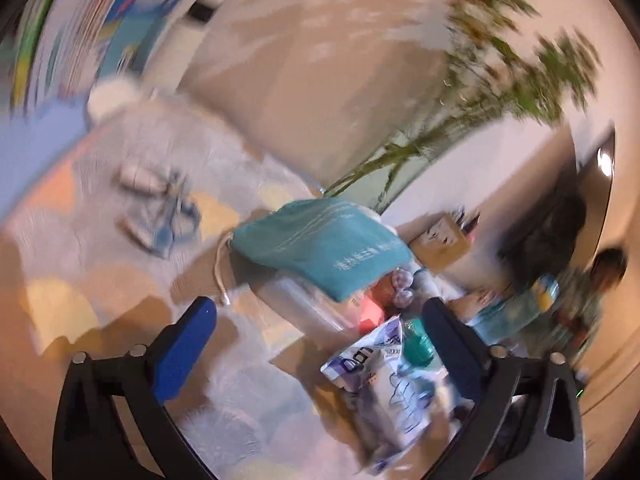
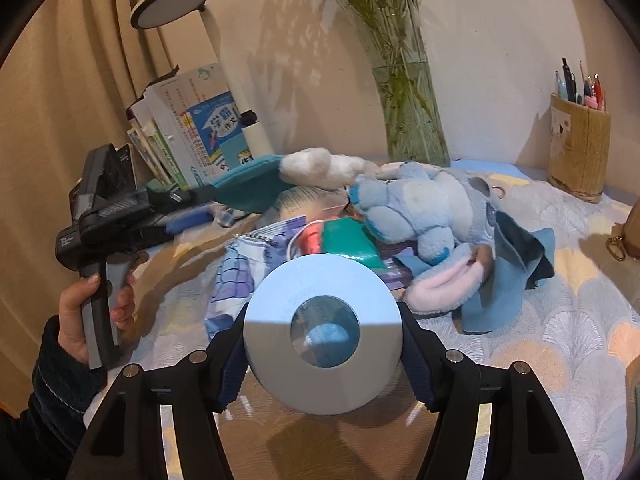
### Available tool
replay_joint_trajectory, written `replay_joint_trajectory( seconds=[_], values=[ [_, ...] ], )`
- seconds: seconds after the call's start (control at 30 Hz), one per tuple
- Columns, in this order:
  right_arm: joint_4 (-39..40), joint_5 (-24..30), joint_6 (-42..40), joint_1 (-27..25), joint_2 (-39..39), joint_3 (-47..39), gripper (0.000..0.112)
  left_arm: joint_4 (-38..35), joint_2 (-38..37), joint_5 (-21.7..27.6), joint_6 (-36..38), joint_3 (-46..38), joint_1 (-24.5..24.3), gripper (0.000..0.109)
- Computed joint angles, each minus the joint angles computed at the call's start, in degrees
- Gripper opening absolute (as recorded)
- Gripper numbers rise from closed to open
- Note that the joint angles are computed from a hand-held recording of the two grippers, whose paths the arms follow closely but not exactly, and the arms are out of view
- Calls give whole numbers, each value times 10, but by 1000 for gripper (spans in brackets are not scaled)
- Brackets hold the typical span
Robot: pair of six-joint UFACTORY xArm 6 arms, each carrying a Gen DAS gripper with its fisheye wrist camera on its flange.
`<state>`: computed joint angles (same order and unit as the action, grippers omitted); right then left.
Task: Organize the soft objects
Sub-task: 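Grasp the white tape roll with the right tool while the left tool lifts the teal bag, then carry the teal bag and tape roll over the glass bowl with both tools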
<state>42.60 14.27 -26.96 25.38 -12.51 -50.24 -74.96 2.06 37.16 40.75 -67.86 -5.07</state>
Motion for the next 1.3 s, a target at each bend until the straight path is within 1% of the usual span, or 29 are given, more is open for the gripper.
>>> replay_joint_trajectory(
  seconds=[0.07, 0.1, 0.13, 0.17, 0.27, 0.37, 0.4, 0.47, 0.5, 0.57, 0.67, 0.7, 0.77, 0.8, 0.83, 0.87, 0.97, 1.0, 1.03, 1.07, 1.17, 1.2, 1.23, 1.3],
  values=[
    [2, 14, 0, -1, 3, -4, 65, 14, 35, 60, -96, -30, 24, 102],
    [-2, 16, 4, -1, 3, -4, 65, 12, 44, 69, -125, -37, 30, 102],
    [-4, 14, 5, 0, 2, -3, 65, -5, 44, 59, -131, -42, 31, 102],
    [-5, 13, 5, 1, 3, -3, 65, -22, 53, 70, -128, -54, 35, 102],
    [18, 13, -14, 2, 2, -4, 65, -21, 85, 105, -157, -99, 39, 102],
    [22, 15, -16, 1, 2, -4, 65, 14, 126, 132, -224, -151, 37, 102],
    [17, 13, -11, 1, 2, -3, 65, 41, 140, 136, -264, -169, 35, 102],
    [16, 10, -10, 2, 2, -3, 66, 86, 152, 131, -311, -188, 26, 102],
    [17, 10, -12, 2, 1, -3, 66, 98, 164, 138, -335, -205, 24, 102],
    [20, 7, -14, 3, 0, -2, 66, 105, 178, 152, -356, -222, 27, 102],
    [44, 5, -31, 4, -6, 0, 66, 75, 188, 180, -362, -228, 41, 102],
    [58, 5, -40, 4, -8, 1, 66, 64, 193, 189, -361, -231, 45, 102],
    [74, 2, -52, 5, -12, 3, 65, 40, 188, 186, -343, -221, 47, 98],
    [76, -3, -52, 6, -15, 6, 65, 13, 183, 183, -309, -211, 48, 57],
    [76, -6, -52, 6, -17, 9, 65, 3, 176, 182, -281, -199, 46, 12],
    [80, -11, -54, 7, -21, 12, 66, 7, 162, 159, -267, -182, 38, 9],
    [108, -20, -72, 7, -28, 17, 66, 3, 100, 71, -175, -114, 9, 8],
    [118, -20, -77, 6, -29, 17, 66, 8, 73, 25, -142, -86, -7, 8],
    [128, -19, -83, 4, -29, 17, 66, 14, 38, -35, -106, -52, -27, 8],
    [136, -18, -86, 2, -29, 16, 66, 44, 9, -95, -94, -26, -49, 8],
    [135, -21, -85, 2, -28, 16, 65, 218, -73, -275, -115, 68, -120, 8],
    [132, -24, -84, 4, -29, 17, 66, 278, -93, -331, -141, 101, -139, 8],
    [127, -31, -86, 8, -30, 19, 66, 338, -104, -363, -177, 121, -148, 8],
    [125, -45, -96, 17, -34, 23, 65, 458, -131, -390, -257, 156, -154, 8]
  ],
)
